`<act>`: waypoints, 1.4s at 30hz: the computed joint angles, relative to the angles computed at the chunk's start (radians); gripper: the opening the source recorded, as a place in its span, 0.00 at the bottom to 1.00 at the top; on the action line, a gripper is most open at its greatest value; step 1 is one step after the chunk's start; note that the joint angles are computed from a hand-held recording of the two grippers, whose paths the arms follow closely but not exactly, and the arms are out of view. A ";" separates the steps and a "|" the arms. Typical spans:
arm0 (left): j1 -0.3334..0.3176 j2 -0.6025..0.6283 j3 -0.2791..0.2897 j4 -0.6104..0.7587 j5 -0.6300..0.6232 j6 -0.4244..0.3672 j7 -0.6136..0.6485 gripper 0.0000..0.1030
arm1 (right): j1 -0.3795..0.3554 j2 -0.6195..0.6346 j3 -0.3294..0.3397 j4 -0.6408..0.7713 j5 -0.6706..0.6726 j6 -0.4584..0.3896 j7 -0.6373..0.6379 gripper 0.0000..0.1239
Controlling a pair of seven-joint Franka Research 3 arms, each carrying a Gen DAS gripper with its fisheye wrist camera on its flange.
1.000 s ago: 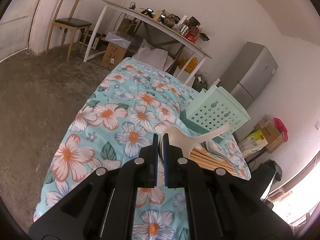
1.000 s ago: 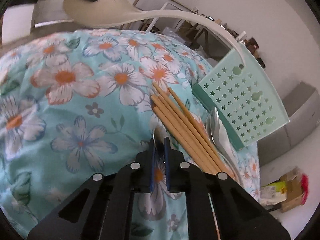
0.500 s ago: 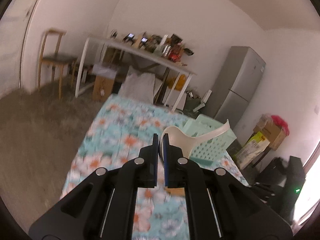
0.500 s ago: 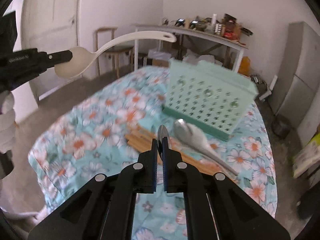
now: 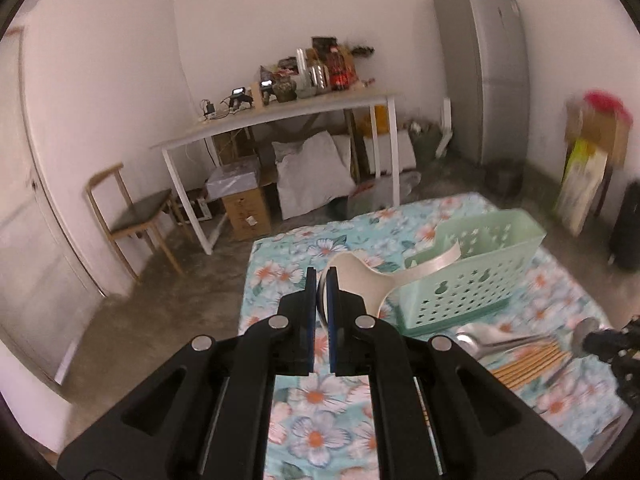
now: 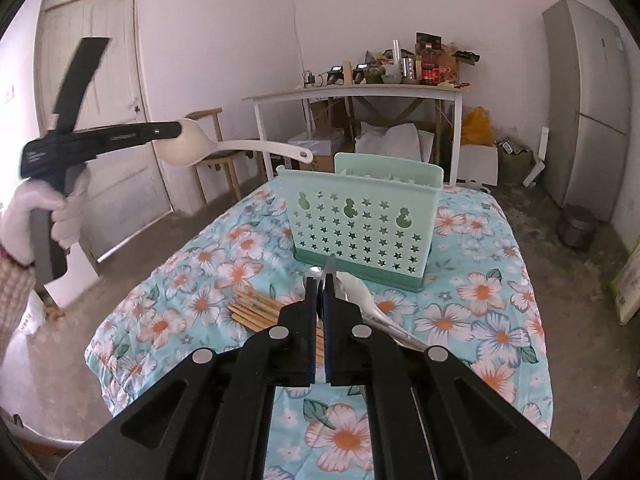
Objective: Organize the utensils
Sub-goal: 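Carry the ladle and the spoon in both tools toward the green basket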
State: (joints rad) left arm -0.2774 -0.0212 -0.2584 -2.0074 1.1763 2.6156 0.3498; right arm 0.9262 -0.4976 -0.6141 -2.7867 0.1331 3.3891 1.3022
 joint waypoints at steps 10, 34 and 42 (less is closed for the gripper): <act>-0.102 0.207 0.013 0.307 -0.134 -0.279 0.392 0.04 | 0.183 -0.073 -0.222 -0.010 -0.057 0.048 -0.038 0.02; -0.016 0.059 0.120 0.066 0.095 0.301 -0.358 0.60 | 0.233 -0.112 -0.268 0.027 0.083 0.001 -0.124 0.02; 0.037 0.156 0.084 0.019 -0.125 0.390 -0.235 0.61 | 0.175 -0.064 -0.184 0.043 0.121 -0.028 -0.117 0.02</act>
